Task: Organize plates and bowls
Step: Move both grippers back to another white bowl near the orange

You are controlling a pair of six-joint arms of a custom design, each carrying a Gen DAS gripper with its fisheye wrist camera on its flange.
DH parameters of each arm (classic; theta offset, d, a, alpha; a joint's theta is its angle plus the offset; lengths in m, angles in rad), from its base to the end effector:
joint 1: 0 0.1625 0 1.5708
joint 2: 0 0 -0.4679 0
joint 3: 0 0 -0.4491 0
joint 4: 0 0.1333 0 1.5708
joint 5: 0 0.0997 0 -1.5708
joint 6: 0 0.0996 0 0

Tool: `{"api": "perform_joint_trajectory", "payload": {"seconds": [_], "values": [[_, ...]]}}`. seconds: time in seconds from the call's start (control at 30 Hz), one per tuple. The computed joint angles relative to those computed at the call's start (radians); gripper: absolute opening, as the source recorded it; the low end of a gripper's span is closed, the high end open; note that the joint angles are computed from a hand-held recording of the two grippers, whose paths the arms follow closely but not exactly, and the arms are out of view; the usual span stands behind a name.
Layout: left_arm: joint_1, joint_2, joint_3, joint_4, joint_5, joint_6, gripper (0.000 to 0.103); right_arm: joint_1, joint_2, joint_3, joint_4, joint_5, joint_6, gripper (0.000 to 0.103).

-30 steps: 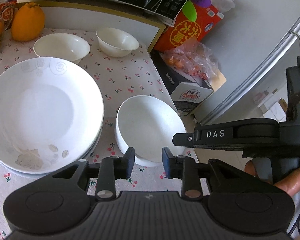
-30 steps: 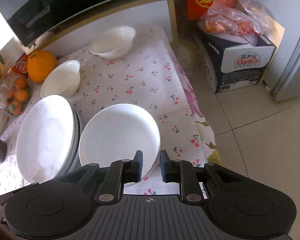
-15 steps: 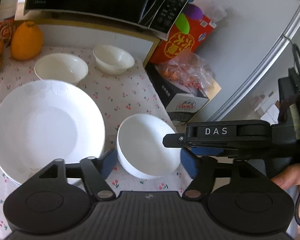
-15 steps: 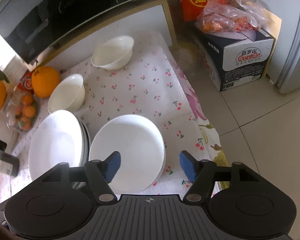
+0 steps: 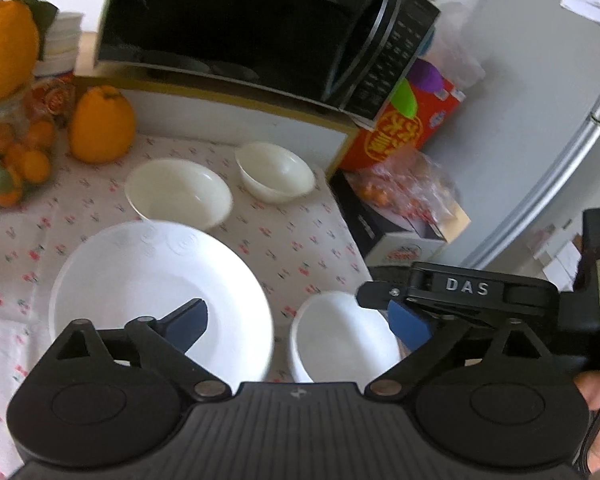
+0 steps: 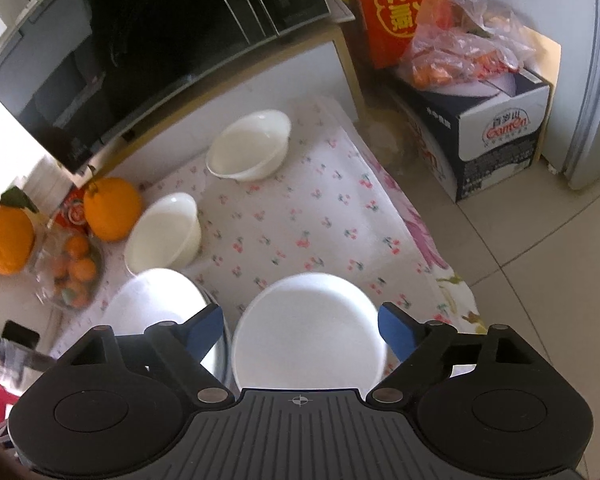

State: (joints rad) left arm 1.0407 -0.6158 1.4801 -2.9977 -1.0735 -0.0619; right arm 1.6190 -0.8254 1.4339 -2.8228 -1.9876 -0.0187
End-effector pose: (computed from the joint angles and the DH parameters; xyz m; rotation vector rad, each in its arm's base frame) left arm -0.2508 -0.7855 0.0703 0.4302 2.6512 -0.9388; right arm 0.1324 -0.8148 0.2366 -0.0964 -2.6108 0.8768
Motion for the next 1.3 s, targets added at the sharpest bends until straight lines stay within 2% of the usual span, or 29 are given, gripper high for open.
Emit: {"api": "perform_joint_trajectory", "payload": {"seconds": [0.27,0.43,0.73,0.9,1.03,1.13,1.3], "values": [[0.002,0.002,-0.029,-0.006,0.087,0.042,0.102,0.014,0.045,-0.048,-0.046,0.011,0.028,0.090],[0.010,0.009,-0.056,-0.006,0.140,0.034,0.102,0.031,0.091,-0.097,-0.056,0.000,-0.003,0.091],[0.035,0.043,-0.152,0.064,0.254,0.043,0.102,0.035,0.167,-0.192,-0.039,0.040,0.032,0.093],[0.067,0.069,-0.199,0.047,0.273,0.022,0.102,0.034,0.213,-0.248,-0.037,0.045,0.043,0.093],[0.087,0.101,-0.238,0.013,0.287,0.046,0.102,0.031,0.257,-0.302,-0.046,0.040,0.030,0.093],[0.103,0.122,-0.269,0.014,0.263,0.029,0.102,0.026,0.285,-0.340,-0.029,0.041,0.044,0.093],[0.117,0.161,-0.316,-0.014,0.244,0.074,0.102,0.020,0.323,-0.391,-0.015,0.044,0.056,0.093]]}}
